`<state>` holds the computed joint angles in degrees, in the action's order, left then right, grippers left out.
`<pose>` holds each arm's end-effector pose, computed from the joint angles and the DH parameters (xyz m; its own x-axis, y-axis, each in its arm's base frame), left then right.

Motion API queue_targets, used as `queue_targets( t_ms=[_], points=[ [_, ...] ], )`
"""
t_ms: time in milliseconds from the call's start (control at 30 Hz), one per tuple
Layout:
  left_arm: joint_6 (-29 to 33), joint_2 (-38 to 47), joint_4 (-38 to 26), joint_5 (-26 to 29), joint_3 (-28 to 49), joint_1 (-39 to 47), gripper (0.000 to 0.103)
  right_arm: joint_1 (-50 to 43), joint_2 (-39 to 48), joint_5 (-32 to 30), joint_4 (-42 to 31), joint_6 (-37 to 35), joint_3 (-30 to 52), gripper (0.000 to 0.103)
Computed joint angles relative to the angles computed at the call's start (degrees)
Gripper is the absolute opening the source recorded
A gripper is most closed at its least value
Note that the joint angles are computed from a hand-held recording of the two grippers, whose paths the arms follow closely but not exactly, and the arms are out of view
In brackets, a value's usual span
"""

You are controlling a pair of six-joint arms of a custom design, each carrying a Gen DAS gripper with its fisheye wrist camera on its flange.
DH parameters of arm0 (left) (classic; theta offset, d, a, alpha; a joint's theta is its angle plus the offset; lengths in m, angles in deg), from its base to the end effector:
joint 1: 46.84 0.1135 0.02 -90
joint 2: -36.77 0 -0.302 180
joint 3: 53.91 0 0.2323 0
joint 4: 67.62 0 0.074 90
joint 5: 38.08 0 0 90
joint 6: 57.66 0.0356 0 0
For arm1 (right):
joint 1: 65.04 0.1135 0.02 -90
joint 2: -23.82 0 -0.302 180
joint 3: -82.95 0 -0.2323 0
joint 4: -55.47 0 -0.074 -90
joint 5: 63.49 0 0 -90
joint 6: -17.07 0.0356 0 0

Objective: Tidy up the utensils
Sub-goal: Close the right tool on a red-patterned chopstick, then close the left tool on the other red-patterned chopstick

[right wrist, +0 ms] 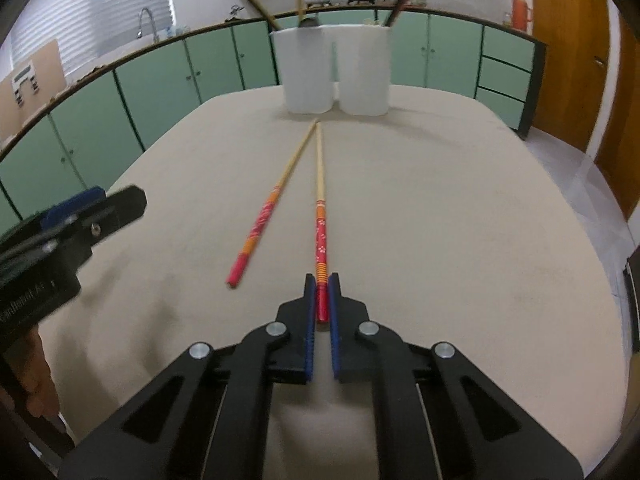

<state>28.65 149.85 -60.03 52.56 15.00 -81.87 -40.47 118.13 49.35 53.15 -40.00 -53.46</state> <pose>0.3216 -0.2259 0.1641 -0.5244 0.2890 -0.8009 0.5487 0.8340 -0.0583 0.2367 0.0930 0.1495 -0.7029 0.2295 -0.6733 0.2516 0.9656 0.0665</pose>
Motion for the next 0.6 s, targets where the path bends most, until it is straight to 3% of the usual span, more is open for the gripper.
queue_targets(
  t_ms=[333, 600],
  points=[
    [-1.03, 4.78, -4.11, -1.06, 4.91, -6.96, 0.062, -8.50, -6.53, -0.56, 1.12, 0.72, -6.37, 0.005],
    [-1.81, 8.48, -10.06, -1.64, 9.89, -8.97, 0.033, -12.22, -7.89, -1.19, 4.43, -1.99, -8.55, 0.005]
  ],
)
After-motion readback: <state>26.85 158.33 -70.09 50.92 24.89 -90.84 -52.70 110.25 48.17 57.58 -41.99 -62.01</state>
